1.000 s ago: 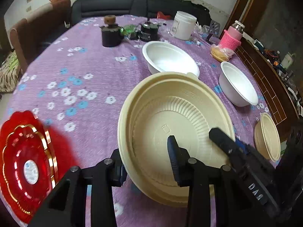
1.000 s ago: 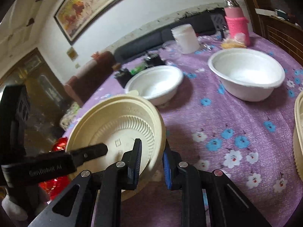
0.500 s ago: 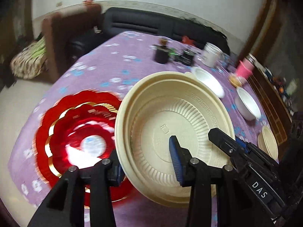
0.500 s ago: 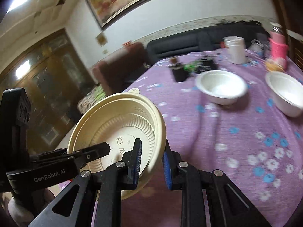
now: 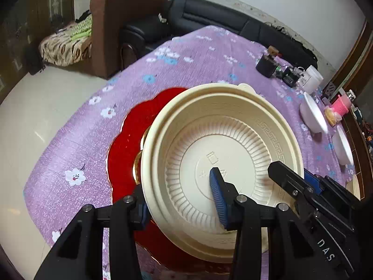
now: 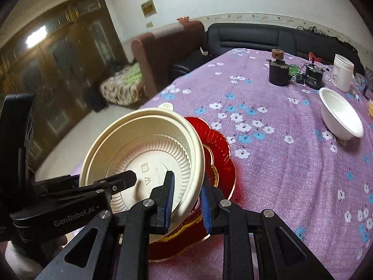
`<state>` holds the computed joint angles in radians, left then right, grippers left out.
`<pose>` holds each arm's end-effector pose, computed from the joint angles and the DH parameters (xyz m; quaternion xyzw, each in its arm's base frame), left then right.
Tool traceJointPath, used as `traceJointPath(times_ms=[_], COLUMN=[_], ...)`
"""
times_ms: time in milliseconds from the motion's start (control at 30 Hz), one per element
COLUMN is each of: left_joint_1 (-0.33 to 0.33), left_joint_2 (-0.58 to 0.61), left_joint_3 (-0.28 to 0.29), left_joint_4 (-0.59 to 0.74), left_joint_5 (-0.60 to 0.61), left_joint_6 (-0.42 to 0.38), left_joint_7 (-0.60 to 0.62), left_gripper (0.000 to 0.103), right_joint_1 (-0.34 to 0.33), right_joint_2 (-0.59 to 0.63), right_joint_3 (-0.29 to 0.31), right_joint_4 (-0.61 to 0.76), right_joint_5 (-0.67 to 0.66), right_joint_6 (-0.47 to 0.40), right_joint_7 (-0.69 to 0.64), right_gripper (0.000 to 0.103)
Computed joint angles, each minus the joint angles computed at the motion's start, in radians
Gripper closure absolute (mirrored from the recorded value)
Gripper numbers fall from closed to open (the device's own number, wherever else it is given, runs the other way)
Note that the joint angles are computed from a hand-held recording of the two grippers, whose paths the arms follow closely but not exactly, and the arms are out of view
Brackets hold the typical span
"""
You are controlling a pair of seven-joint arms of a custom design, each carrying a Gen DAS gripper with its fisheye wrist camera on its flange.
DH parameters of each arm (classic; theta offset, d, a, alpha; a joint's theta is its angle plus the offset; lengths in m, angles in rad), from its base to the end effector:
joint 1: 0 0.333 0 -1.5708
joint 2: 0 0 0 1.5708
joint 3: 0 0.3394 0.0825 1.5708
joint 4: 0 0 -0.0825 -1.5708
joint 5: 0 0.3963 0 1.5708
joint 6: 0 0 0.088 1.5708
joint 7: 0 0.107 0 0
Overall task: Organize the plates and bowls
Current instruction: 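Lower the cream bowl into the red plates and open the right gripper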
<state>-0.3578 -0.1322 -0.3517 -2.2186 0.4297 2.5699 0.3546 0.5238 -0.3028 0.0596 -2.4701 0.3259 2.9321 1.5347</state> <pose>0.4097 -0.3684 0.4967 -0.7387 0.6100 -0.2540 0.1334 0.4171 0.2530 0.5082 -0.7537 0.5374 -0.1095 0.3620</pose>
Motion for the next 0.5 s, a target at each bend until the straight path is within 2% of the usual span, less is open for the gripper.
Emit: traceJointPath(times_ms=[133,233,300,367,400,433,500], left_joint_1=[0.004,0.016,0.033,0.044,0.045,0.043,0.046], left_joint_2=[-0.024,-0.043,-0.057,-0.066,-0.071,-0.079,-0.1], left_joint_3=[0.007,-0.004,-0.026,-0.047,-0.051,-0.046,-0.037], left_joint_4=[-0.031,-0.039,-0.037,-0.03,-0.027,-0.034,-0.055], left_joint_5=[-0.015,0.019,0.079,0.141,0.159,0.158,0.144], left_joint_6=[0.041,0.049,0.029,-0.012,-0.027,-0.02,0.003], left_joint_7=[0.024,0.013,-0.033,-0.079,-0.095,-0.101,-0.131], left_gripper=[0.053,0.04,0.032,0.032,0.032,0.032,0.032], right_joint_1=[-0.059,-0.105,-0.146,-0.17,-0.191,-0.239,-0.35], right_joint_2=[0.018,0.028,0.03,0.032,0.029,0.026,0.001], right_joint_3=[0.05,0.09,0.124,0.143,0.161,0.201,0.296], right_joint_4=[0.015,0.019,0.014,0.012,0.007,0.002,-0.011], right_joint_5=[-0.084,-0.175,-0.252,-0.319,-0.363,-0.441,-0.61], right_joint_6=[-0.025,-0.026,-0.012,-0.001,0.008,0.027,0.06], right_joint_7=[0.068,0.14,0.21,0.26,0.296,0.357,0.492], right_gripper=[0.079,0.08,0.079,0.077,0.07,0.066,0.048])
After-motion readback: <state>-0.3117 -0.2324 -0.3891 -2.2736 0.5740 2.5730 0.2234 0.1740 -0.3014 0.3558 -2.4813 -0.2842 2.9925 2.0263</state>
